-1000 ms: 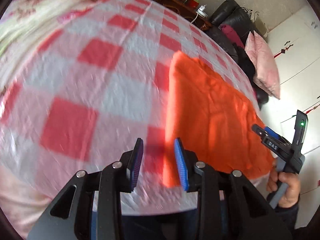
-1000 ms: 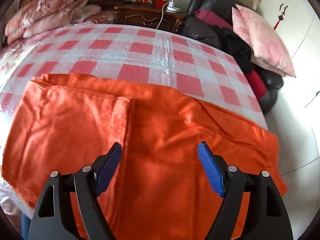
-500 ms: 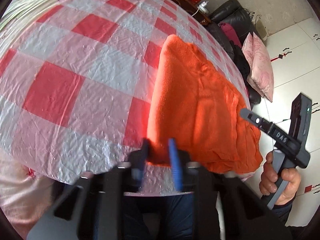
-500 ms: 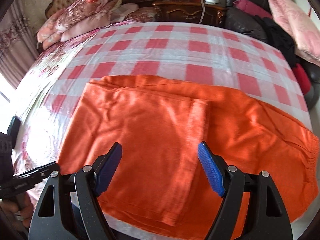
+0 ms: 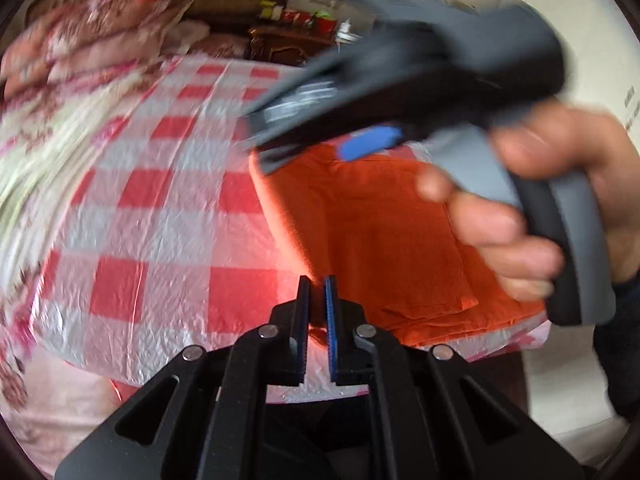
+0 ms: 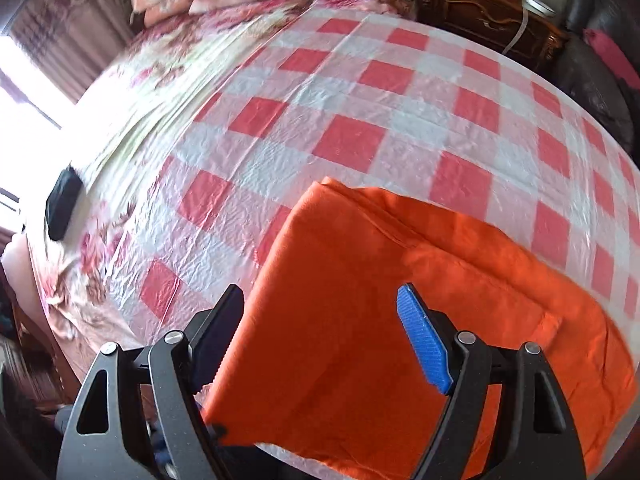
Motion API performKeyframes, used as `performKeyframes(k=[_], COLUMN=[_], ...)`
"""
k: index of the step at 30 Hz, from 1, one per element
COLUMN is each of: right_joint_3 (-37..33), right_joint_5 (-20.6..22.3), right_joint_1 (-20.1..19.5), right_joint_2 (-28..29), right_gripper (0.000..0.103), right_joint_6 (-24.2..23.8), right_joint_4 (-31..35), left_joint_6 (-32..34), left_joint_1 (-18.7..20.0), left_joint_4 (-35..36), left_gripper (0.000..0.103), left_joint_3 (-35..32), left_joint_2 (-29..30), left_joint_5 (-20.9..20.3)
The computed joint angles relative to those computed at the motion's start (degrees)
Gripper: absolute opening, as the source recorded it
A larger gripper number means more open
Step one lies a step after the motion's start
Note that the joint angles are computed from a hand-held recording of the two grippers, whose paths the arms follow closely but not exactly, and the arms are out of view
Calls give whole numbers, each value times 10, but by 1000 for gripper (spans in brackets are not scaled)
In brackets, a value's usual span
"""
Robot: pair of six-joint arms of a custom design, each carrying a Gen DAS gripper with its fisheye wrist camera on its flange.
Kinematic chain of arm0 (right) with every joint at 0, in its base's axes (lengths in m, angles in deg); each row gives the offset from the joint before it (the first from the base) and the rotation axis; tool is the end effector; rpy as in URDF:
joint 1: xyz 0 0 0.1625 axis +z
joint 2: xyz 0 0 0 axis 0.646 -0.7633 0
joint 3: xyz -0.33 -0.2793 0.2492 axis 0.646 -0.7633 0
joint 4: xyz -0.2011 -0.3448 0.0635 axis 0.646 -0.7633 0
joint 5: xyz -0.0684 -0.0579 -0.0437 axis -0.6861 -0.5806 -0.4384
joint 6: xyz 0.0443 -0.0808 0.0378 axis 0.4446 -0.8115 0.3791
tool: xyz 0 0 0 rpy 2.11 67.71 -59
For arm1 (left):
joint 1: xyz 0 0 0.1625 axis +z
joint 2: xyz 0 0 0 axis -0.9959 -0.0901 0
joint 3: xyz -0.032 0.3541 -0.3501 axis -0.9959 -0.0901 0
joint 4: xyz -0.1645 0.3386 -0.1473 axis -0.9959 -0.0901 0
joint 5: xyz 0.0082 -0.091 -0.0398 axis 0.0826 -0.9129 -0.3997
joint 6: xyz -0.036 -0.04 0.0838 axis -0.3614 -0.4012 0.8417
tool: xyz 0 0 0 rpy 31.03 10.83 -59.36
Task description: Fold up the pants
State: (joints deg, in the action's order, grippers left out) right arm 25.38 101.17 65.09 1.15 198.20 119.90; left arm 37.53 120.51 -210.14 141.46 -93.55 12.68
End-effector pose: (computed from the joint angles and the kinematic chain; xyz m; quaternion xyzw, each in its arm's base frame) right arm 0.2607 -0.6689 0.1989 0.1817 -0.9313 0.0792 0.3056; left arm -0.3441 -0.4833 0.1089 0.2246 0.9230 -0.2342 0.2068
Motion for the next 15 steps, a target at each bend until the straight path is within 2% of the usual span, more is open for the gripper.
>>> performKeyframes(k=[4, 6, 7, 8, 10, 11, 15], right_joint_3=[-48, -45, -38, -35, -27, -21, -73], right_joint_5=[26, 29, 33, 29, 6, -8, -46], right_joint_1=[5, -1, -5, -9, -17, -20, -18], right_joint_2=[46, 51, 46, 41, 21, 5, 9], right_gripper=[76, 56, 32, 15, 7, 7, 7], right_joint_6=[-20, -29, -33, -29, -33, -40, -29], right_joint_4=[45, 47, 41, 39, 27, 15, 40], left_joint_6=[39, 60, 64, 64, 59, 54, 44], left_joint_1=[-24, -31, -30, -27, -14, -9, 6], left_joint_4=[-6, -20, -27, -44, -69, -83, -112], left_gripper=[7, 7, 7, 7, 7, 7, 6], left_joint_3=[-15, -18, -21, -21, -19, -17, -8], left_joint_2=[22, 26, 28, 28, 19, 14, -15], left_joint_5=[24, 20, 15, 9, -22, -33, -28])
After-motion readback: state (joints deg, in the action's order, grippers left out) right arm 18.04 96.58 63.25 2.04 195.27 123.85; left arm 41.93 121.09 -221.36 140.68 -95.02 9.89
